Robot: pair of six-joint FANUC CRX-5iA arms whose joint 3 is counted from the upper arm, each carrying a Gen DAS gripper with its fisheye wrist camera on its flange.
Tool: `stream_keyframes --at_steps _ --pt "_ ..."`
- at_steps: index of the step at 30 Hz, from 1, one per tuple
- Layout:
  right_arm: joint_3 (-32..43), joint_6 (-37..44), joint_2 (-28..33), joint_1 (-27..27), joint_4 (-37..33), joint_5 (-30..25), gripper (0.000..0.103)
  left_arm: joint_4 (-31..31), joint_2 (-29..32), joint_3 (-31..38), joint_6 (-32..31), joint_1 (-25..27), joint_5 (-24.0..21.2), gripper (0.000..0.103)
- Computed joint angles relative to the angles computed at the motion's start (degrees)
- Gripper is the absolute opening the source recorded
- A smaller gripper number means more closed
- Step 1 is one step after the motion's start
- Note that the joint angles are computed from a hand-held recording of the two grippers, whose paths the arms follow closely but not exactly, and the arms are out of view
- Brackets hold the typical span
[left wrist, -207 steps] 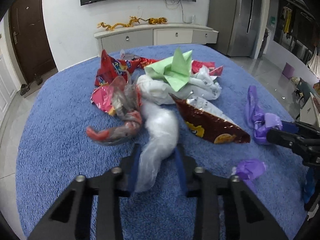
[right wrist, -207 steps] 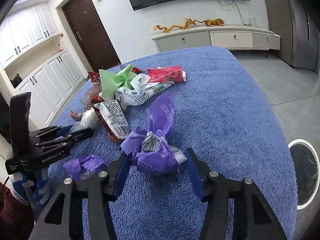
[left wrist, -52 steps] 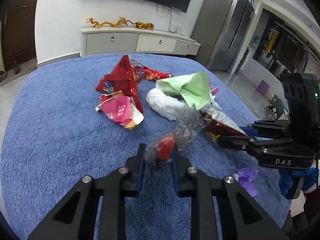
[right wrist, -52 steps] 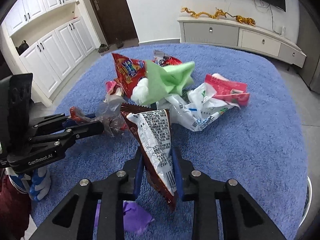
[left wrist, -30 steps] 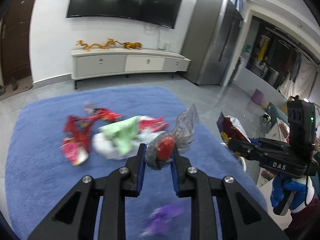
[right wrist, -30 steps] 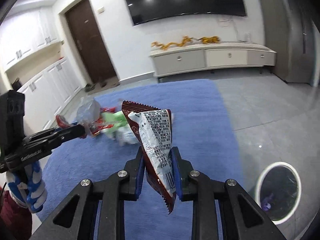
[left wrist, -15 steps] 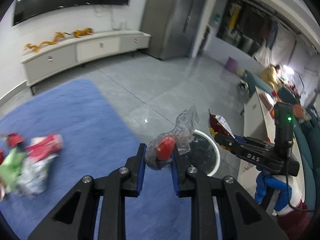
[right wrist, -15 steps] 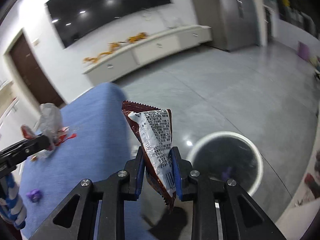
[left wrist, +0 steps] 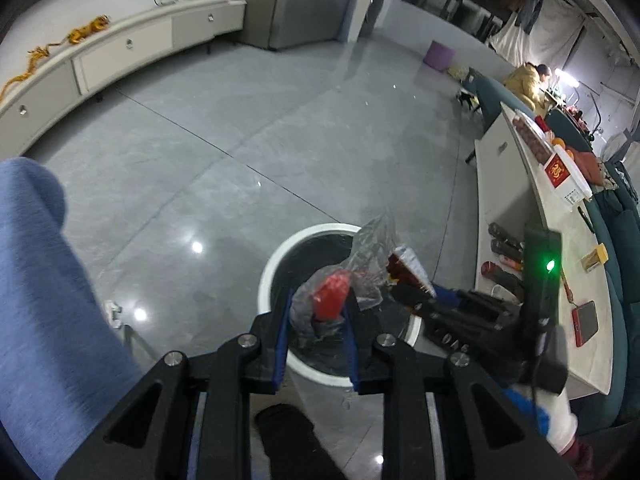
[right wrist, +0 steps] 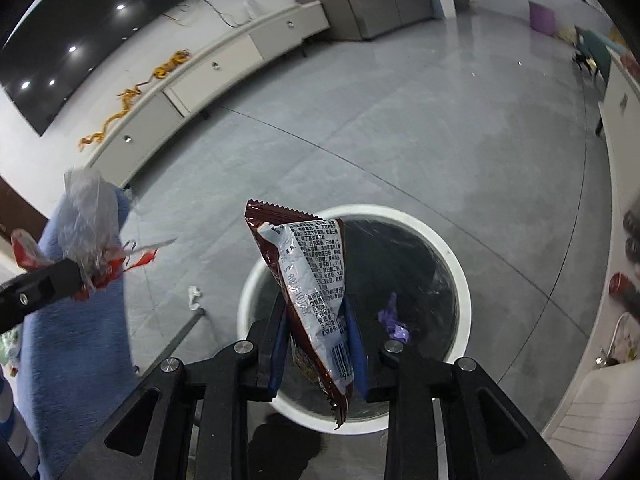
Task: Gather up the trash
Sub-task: 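Carry both items to the trash bin and open both grippers over it, then move both open grippers back over the remaining wrappers on the rug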
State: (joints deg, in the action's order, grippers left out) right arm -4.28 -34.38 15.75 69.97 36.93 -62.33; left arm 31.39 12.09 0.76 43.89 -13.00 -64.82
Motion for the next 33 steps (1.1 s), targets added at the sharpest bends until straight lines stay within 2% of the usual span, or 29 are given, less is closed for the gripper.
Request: stream_keyframes --at_steps 2,4,5,6,8,13,15,20,23,30,33 --pt "-1.38 -0.43 -0.33 -0.51 -0.85 1.28 0.029 -0.73 1.59 1.22 1.86 -1.47 -0.45 0.023" --pt "-2.35 -0.96 -0.56 -0.66 -1.41 1.84 0.036 -1.16 3.13 2.46 3.64 -2.77 -0.96 0.033" --pt "-2.85 -1.25 -0.80 -0.81 -1.54 2.11 0.038 -1.23 3.70 2.80 4.22 -3.13 -1.02 0.049" --pt "-2.90 -1.41 -0.80 -0.78 -1.88 1.63 0.044 -1.03 3.85 2.59 4.46 -3.26 -0.66 0.060" --pt "-2.93 -1.54 -0.96 -0.53 -2.25 0.49 0.048 -0.18 4.20 2.30 4.61 -3.48 -0.56 0.061" --pt "-2.24 -1.65 -1.15 0.24 -2.82 -2.18 0.049 0.76 3.52 1.25 4.79 -3.26 -0.24 0.061" --pt "-1.50 -2.12 -1.18 0.97 -2.68 -4.22 0.049 0.77 1.79 -0.25 4.56 -3.07 1.53 0.061" --pt "1.09 -3.12 -0.69 2.47 -1.20 -9.20 0.049 1.26 -4.42 -5.57 3.93 -1.86 8.10 0.061" --pt "3.49 -3.37 0.12 3.40 -0.17 -12.70 0.051 1.99 -9.79 -10.36 2.69 -0.92 14.90 0.061" --pt "14.06 -1.88 4.81 5.50 2.56 -23.07 0.055 5.27 -19.92 -18.98 3.72 1.90 27.16 0.061" --pt "20.26 -0.32 7.83 6.50 4.62 -28.20 0.057 5.60 -23.50 -20.95 4.51 3.96 29.21 0.061"
